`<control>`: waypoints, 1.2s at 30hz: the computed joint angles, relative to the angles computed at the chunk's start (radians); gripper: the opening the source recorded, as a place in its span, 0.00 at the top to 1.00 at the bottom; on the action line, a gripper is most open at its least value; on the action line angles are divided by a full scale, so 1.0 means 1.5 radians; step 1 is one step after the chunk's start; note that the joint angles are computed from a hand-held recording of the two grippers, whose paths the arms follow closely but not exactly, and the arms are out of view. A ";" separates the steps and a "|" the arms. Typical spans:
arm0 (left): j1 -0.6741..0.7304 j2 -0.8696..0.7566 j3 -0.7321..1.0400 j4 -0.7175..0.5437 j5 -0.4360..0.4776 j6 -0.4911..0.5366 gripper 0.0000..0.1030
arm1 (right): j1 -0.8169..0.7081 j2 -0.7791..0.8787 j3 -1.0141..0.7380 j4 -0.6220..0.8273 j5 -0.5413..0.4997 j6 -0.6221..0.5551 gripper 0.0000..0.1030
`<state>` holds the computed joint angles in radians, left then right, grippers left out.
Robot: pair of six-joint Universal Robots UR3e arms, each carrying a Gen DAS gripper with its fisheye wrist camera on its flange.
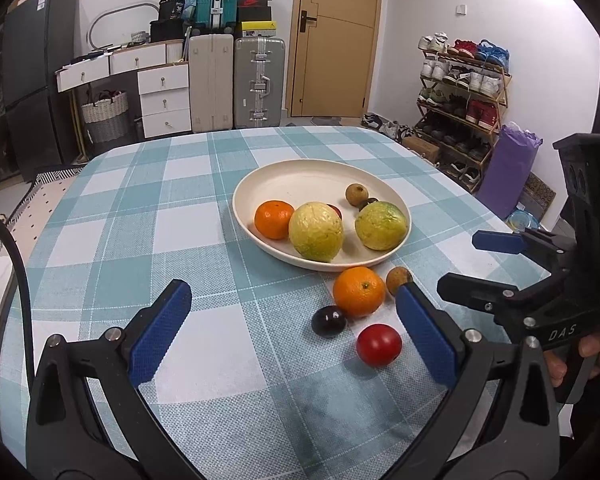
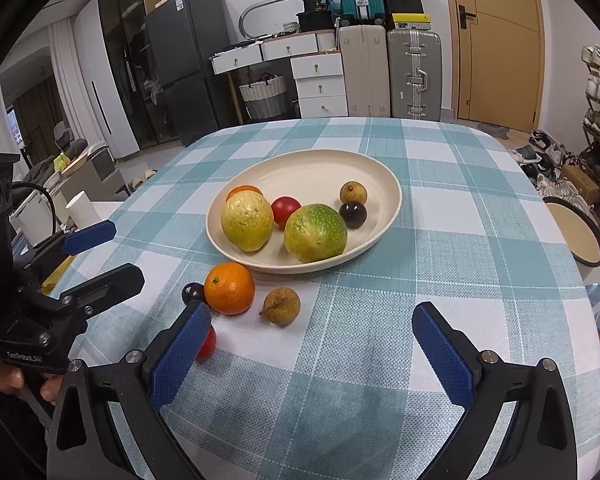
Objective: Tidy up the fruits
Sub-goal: 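Withdraw both tools from the plate toward the remaining fruits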
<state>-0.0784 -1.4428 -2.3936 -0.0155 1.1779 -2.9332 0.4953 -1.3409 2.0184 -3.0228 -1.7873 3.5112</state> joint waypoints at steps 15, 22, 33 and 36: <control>-0.035 -0.035 0.027 -0.052 0.010 0.026 0.01 | -0.006 -0.002 0.004 0.026 0.003 -0.001 0.00; -0.073 -0.061 0.064 -0.134 0.027 0.046 0.02 | -0.020 -0.005 0.012 0.031 0.013 0.002 0.00; -0.086 -0.085 0.084 -0.177 0.005 0.059 0.36 | -0.029 -0.001 0.016 0.039 0.023 0.007 0.00; -0.082 -0.085 0.085 -0.194 -0.016 0.076 0.48 | -0.032 0.001 0.017 0.037 0.030 0.008 0.00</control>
